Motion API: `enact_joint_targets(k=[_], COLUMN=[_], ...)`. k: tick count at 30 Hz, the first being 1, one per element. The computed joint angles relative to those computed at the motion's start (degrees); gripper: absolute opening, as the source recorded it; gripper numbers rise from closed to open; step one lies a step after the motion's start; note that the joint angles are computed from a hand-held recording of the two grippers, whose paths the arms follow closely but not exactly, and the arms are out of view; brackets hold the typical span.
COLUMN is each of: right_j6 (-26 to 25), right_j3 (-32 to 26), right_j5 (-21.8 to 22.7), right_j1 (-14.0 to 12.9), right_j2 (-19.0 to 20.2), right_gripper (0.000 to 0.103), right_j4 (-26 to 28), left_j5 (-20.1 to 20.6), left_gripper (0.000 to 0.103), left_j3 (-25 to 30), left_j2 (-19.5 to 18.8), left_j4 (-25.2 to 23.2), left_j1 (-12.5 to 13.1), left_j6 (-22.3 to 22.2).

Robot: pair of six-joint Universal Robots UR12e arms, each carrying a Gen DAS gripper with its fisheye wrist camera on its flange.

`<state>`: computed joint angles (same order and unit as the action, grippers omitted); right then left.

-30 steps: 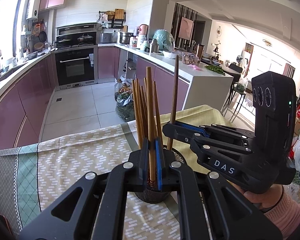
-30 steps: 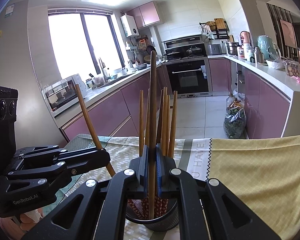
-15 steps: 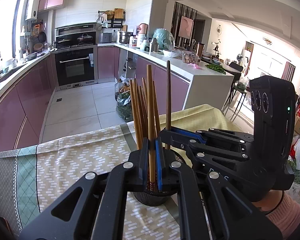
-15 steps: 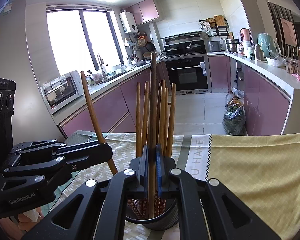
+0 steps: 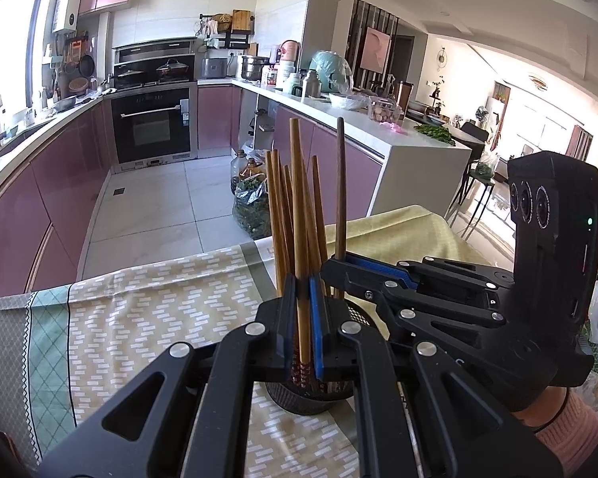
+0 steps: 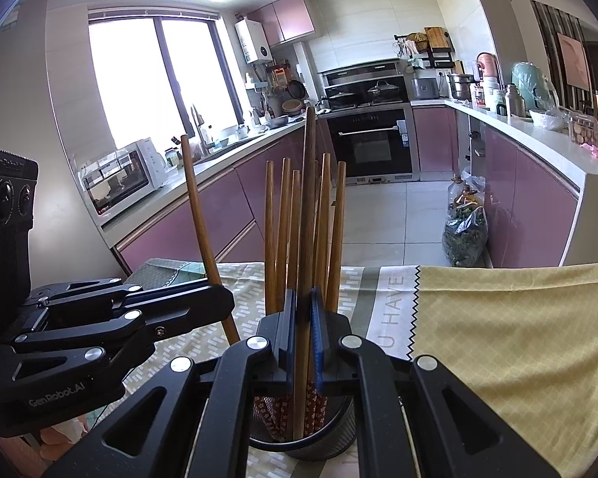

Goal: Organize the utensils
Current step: 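Open both grippers to release the chopsticks inside the cup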

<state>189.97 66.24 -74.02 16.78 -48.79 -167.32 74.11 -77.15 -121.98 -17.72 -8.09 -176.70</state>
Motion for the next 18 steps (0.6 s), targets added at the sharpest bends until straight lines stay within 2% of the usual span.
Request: enact_joint_targets(k=[6,9,16,17,18], right_j6=[0.1,0.2,-0.5,-1.1,-1.7], right_j3=[0.0,0.6,2.8,3.3,3.8], right_j5=[0.4,0.7,0.9,0.6,0.0], right_j1=[-0.1,-0.2,-0.1,0.0,0.2], right_j2=[0.0,-0.2,-1.5,-1.8,-2.1], right_gripper=[0.007,0.01,0.03,0.036,0.048], right_j4=[0.7,0.6,-1.0,-1.5,-2.0], left_j5=[-1.2,-1.8,0.5,1.5,2.5], left_gripper=[0.008,0.011,0.035,0.041,0.045], left_j3=[0.6,0.1,-3.7,-4.6,-5.4], left_j2=[-0.7,-0.7,0.8,1.1,1.5], left_j4=[-1.9,-1.5,3.6,5.0,6.4], left_j1=[0.4,0.6,0.9,1.0,1.0], left_j6=[-0.1,-0.4,-2.4,-2.7,-3.1])
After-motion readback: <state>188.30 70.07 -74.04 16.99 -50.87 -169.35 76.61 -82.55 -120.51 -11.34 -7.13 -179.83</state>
